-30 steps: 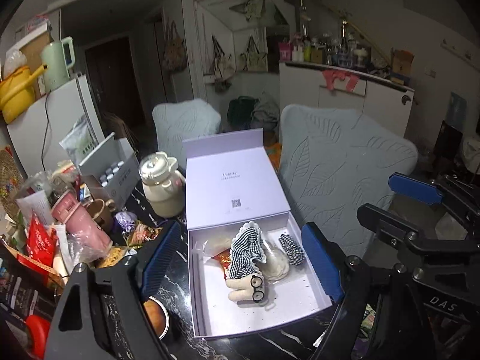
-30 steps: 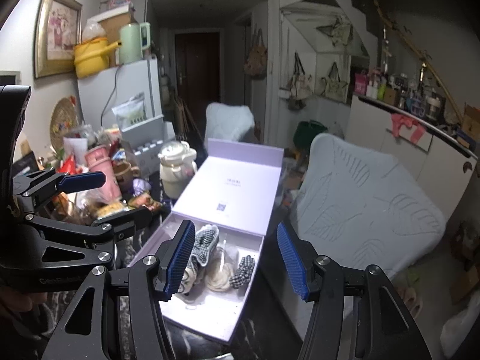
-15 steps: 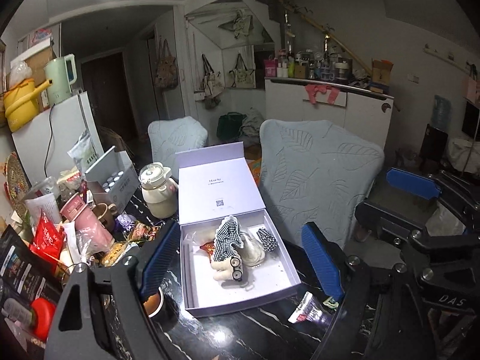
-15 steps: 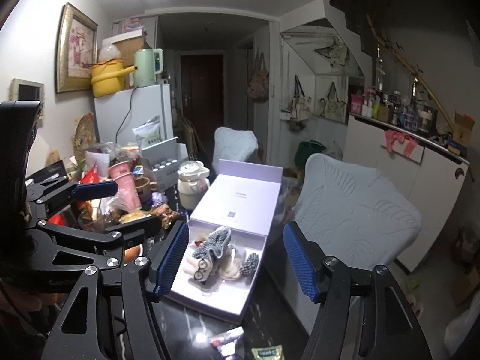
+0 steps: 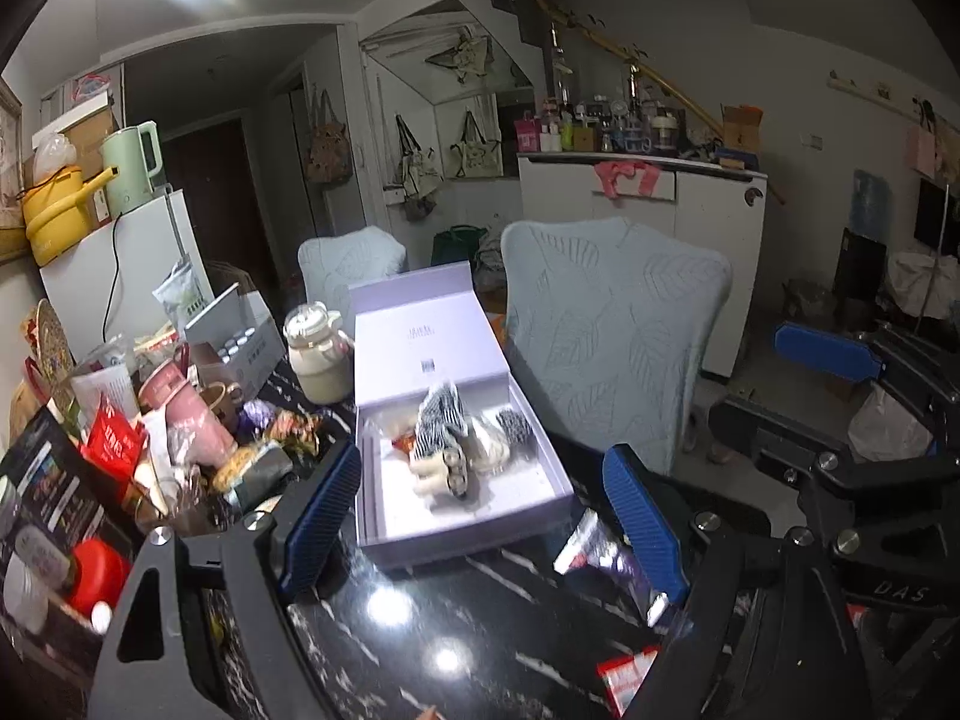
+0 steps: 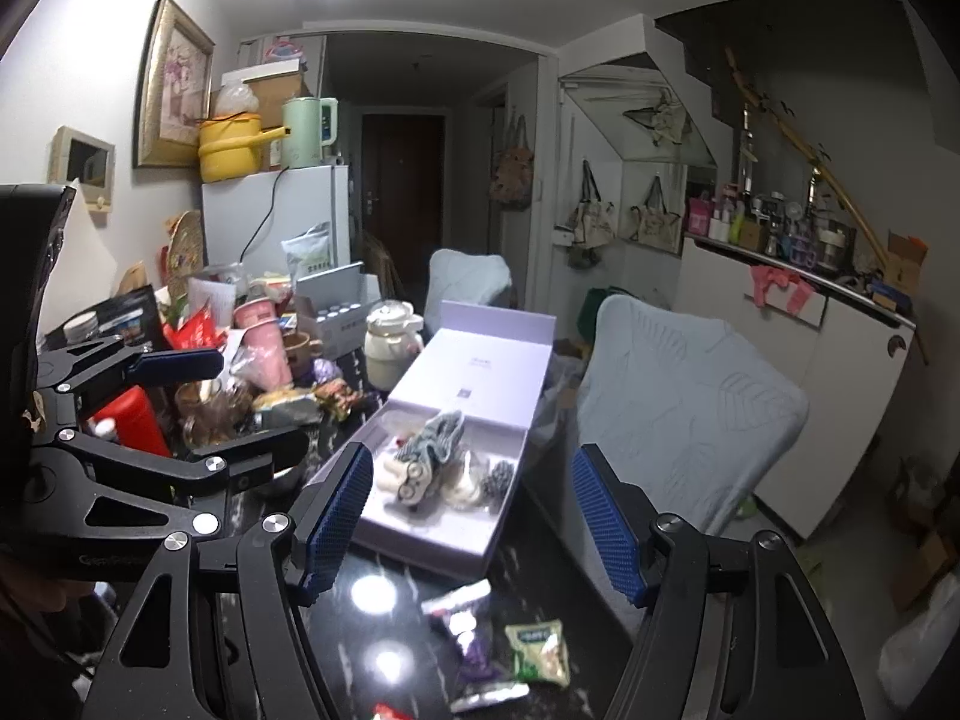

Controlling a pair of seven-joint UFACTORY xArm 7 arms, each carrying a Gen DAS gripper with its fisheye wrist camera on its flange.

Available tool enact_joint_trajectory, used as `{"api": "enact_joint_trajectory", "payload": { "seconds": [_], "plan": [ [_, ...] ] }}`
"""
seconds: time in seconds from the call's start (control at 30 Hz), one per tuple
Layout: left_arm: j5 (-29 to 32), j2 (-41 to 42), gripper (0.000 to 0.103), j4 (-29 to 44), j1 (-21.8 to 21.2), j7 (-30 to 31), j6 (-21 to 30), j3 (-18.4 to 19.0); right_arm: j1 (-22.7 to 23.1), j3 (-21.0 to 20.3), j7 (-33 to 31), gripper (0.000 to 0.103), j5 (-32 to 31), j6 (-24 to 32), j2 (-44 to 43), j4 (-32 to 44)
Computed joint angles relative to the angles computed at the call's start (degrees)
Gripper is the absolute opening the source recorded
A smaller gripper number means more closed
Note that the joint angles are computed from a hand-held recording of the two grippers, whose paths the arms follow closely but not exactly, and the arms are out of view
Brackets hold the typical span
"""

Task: Organize soft objects
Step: 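Withdraw both tools from the box toward the remaining packets on the table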

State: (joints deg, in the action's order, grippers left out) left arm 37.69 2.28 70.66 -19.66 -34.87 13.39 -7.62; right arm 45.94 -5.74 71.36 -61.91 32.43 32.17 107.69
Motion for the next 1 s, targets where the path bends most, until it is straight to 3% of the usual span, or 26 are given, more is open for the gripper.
{"api": "enact_joint_trajectory", "payload": {
  "seconds": [0.13, 0.33, 0.53, 0.77, 0.93, 1.0],
  "plan": [
    [3.8, -3.2, 0.083, -5.6, 0.8, -3.4, -2.9, -0.4, 1.8, -0.2, 5.3, 0.069, -4.0, 0.6, -2.7, -5.2],
    [-1.5, -5.9, 0.083, -11.7, 2.7, 0.1, -6.0, -2.4, 2.1, 2.5, 12.7, 0.069, -9.4, 2.7, -5.7, -10.8],
    [0.2, -8.3, 0.083, -16.7, 5.2, -3.3, -7.1, -5.6, 1.5, 5.7, 20.6, 0.069, -13.7, 4.7, -8.4, -16.6],
    [-12.0, -7.3, 0.083, -20.9, 2.1, 4.8, -7.1, -5.2, -0.5, 9.2, 26.5, 0.069, -15.0, 6.9, -11.3, -23.4],
    [-11.7, -6.3, 0.083, -22.5, 2.1, 2.6, -6.5, -6.0, -2.2, 10.9, 30.8, 0.069, -14.5, 7.6, -13.2, -28.2],
    [-14.2, -5.8, 0.083, -23.3, 1.0, 4.3, -6.3, -5.6, -3.2, 11.4, 32.1, 0.069, -13.7, 7.2, -13.7, -30.0]
  ]
}}
